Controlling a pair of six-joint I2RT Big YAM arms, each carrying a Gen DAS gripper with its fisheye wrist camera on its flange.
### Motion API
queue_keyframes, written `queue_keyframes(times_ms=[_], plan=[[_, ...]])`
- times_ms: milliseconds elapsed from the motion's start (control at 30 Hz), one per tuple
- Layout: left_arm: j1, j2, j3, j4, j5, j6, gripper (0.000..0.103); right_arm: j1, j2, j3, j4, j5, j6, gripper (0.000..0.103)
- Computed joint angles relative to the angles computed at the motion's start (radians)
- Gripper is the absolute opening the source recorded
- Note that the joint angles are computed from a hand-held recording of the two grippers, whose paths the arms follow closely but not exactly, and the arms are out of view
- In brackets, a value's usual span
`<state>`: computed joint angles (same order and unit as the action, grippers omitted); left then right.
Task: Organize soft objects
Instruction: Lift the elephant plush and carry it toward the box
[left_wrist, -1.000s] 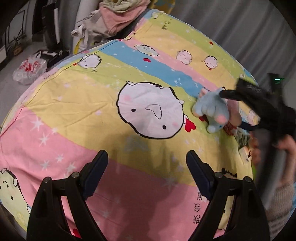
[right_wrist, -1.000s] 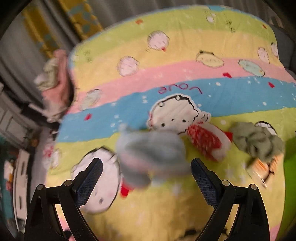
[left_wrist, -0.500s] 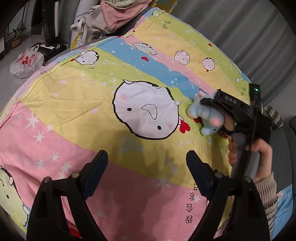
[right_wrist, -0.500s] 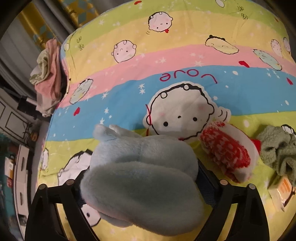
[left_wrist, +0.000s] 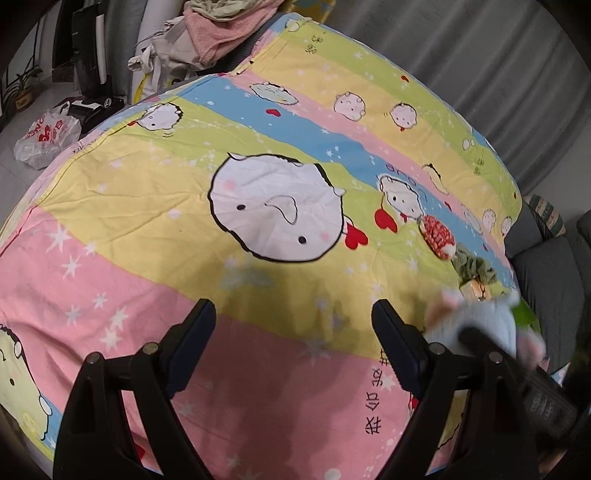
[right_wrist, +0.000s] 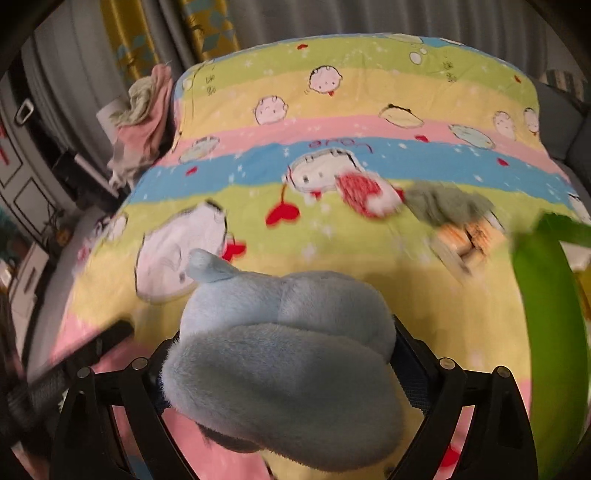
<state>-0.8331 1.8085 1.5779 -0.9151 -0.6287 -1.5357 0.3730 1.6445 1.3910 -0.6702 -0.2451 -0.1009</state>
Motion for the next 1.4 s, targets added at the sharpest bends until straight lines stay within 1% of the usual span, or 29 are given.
queue_keyframes(times_ms=[67, 100, 133, 167, 267, 333, 367, 400, 433, 500, 567, 600, 667, 733, 800, 867, 900, 967, 1000, 1067, 1133, 1167, 1233, 1333, 1400], plan=[[-0.005, 0.011, 0.011, -0.003, 0.006, 0.015, 0.086, 0.005, -0.026, -0.034, -0.021, 0.050, -0.062, 0.095], [-0.006, 0.020, 0.021, -0.008, 0.014, 0.027, 0.086, 0.004, -0.040, -0.055, -0.016, 0.054, -0.092, 0.096], [-0.007, 0.025, 0.028, -0.014, 0.014, 0.027, 0.086, -0.001, -0.052, -0.073, -0.006, 0.035, -0.114, 0.096], [-0.009, 0.029, 0.032, -0.017, 0.010, 0.024, 0.086, -0.012, -0.059, -0.085, -0.009, -0.001, -0.123, 0.096], [-0.019, 0.035, 0.039, 0.000, -0.016, 0.016, 0.086, -0.045, -0.055, -0.079, -0.062, -0.091, -0.099, 0.097], [-0.031, 0.019, 0.010, 0.098, -0.033, 0.071, 0.086, -0.059, -0.057, -0.074, -0.083, -0.117, -0.089, 0.097], [-0.035, 0.017, 0.006, 0.130, -0.032, 0.097, 0.086, -0.058, -0.066, -0.082, -0.076, -0.117, -0.094, 0.097], [-0.038, 0.012, -0.005, 0.183, -0.030, 0.138, 0.086, -0.059, -0.075, -0.089, -0.069, -0.116, -0.104, 0.097], [-0.040, 0.012, -0.006, 0.202, -0.029, 0.156, 0.086, -0.059, -0.081, -0.093, -0.062, -0.112, -0.111, 0.098], [-0.040, 0.022, 0.006, 0.203, -0.022, 0.164, 0.086, -0.059, -0.088, -0.100, -0.059, -0.102, -0.116, 0.099], [-0.036, 0.037, 0.027, 0.181, -0.008, 0.163, 0.086, -0.064, -0.087, -0.099, -0.059, -0.104, -0.108, 0.099], [-0.034, 0.045, 0.037, 0.165, 0.003, 0.158, 0.086, -0.069, -0.090, -0.101, -0.053, -0.116, -0.106, 0.099], [-0.032, 0.051, 0.043, 0.154, 0.014, 0.150, 0.086, -0.081, -0.095, -0.100, -0.053, -0.152, -0.108, 0.099], [-0.031, 0.047, 0.035, 0.169, 0.020, 0.152, 0.086, -0.090, -0.103, -0.099, -0.049, -0.178, -0.116, 0.099], [-0.033, 0.041, 0.025, 0.203, 0.023, 0.162, 0.086, -0.100, -0.109, -0.102, -0.033, -0.193, -0.098, 0.099], [-0.036, 0.035, 0.011, 0.248, 0.026, 0.186, 0.086, -0.120, -0.107, -0.099, -0.024, -0.237, -0.065, 0.099], [-0.039, 0.033, 0.003, 0.291, 0.030, 0.208, 0.086, -0.130, -0.104, -0.097, -0.019, -0.260, -0.045, 0.099], [-0.044, 0.035, 0.001, 0.337, 0.037, 0.232, 0.086, -0.148, -0.098, -0.092, -0.009, -0.293, -0.010, 0.099], [-0.046, 0.040, 0.001, 0.375, 0.052, 0.253, 0.086, -0.153, -0.096, -0.090, -0.011, -0.301, -0.002, 0.099], [-0.047, 0.053, 0.008, 0.431, 0.097, 0.289, 0.086, -0.168, -0.085, -0.076, -0.025, -0.326, 0.011, 0.099], [-0.048, 0.070, 0.026, 0.450, 0.137, 0.319, 0.086, -0.181, -0.078, -0.066, -0.030, -0.346, 0.028, 0.099], [-0.050, 0.081, 0.040, 0.448, 0.143, 0.329, 0.086, -0.188, -0.074, -0.063, -0.031, -0.352, 0.041, 0.099], [-0.054, 0.093, 0.054, 0.456, 0.139, 0.342, 0.086, -0.199, -0.062, -0.052, -0.044, -0.364, 0.058, 0.099], [-0.054, 0.102, 0.059, 0.495, 0.157, 0.375, 0.086, -0.210, -0.031, -0.027, -0.077, -0.391, 0.055, 0.099], [-0.055, 0.108, 0.067, 0.493, 0.162, 0.379, 0.086, -0.215, -0.012, -0.021, -0.068, -0.421, 0.062, 0.099]])
